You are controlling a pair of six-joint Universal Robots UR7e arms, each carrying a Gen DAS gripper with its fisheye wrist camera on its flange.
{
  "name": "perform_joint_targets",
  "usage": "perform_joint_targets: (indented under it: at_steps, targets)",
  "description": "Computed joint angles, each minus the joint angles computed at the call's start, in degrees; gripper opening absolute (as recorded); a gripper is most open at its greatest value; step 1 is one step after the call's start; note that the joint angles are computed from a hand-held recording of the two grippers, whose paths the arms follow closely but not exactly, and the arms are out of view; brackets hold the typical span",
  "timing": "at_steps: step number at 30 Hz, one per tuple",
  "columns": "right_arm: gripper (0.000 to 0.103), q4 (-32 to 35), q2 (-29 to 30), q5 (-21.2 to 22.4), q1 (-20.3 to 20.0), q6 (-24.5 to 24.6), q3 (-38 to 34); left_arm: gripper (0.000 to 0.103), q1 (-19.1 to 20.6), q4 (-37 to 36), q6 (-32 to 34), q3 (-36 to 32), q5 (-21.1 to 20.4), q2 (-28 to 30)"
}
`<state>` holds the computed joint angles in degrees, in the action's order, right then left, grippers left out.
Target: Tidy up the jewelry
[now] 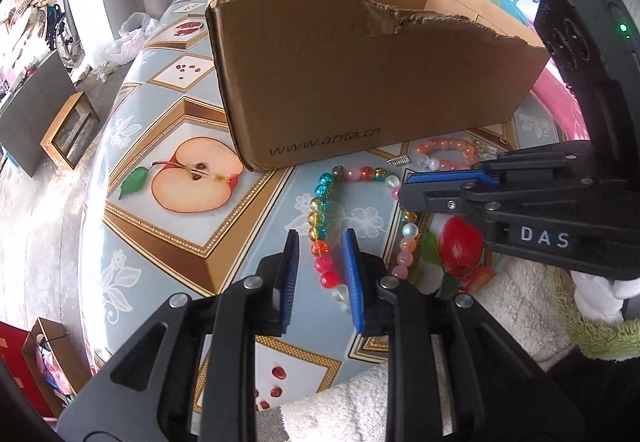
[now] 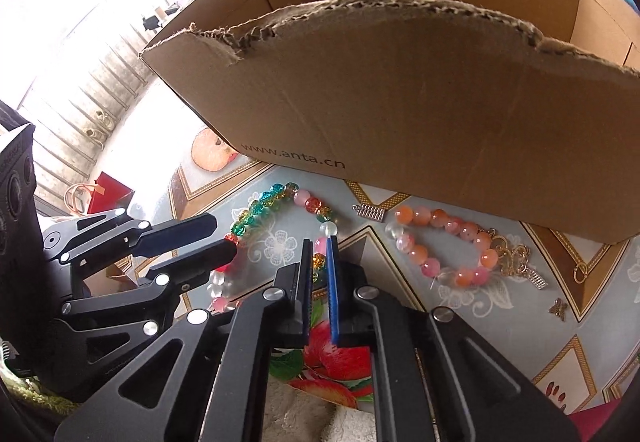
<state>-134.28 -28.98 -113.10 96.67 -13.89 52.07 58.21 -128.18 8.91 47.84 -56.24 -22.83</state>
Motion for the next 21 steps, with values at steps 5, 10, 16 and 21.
perform_joint_targets:
  at_steps: [5,10,16,21]
  targets:
    - [0.007,0.19,-1.58,1.27,-0.80,-0.75,1.00,0.021,0.34,1.27,1.01,-3.36,1.06,2.17]
    - [0.011,0.88,-1.74,1.47,-1.21,-1.41,0.81,0.021,-0.20,0.35,2.95,-3.30,3.10,2.78]
    - [0.011,-0.76,-0.83,-0.32,-0.54,-3.56,0.97,0.013,-0.46,-0.54,3.18,-3.43,3.89,3.15]
    - [0.010,-3.08,-1.34,-0.57,-0.30,-4.73,2.99,0.009,-0.11,1.37,0.56,-4.59,2.26,3.06]
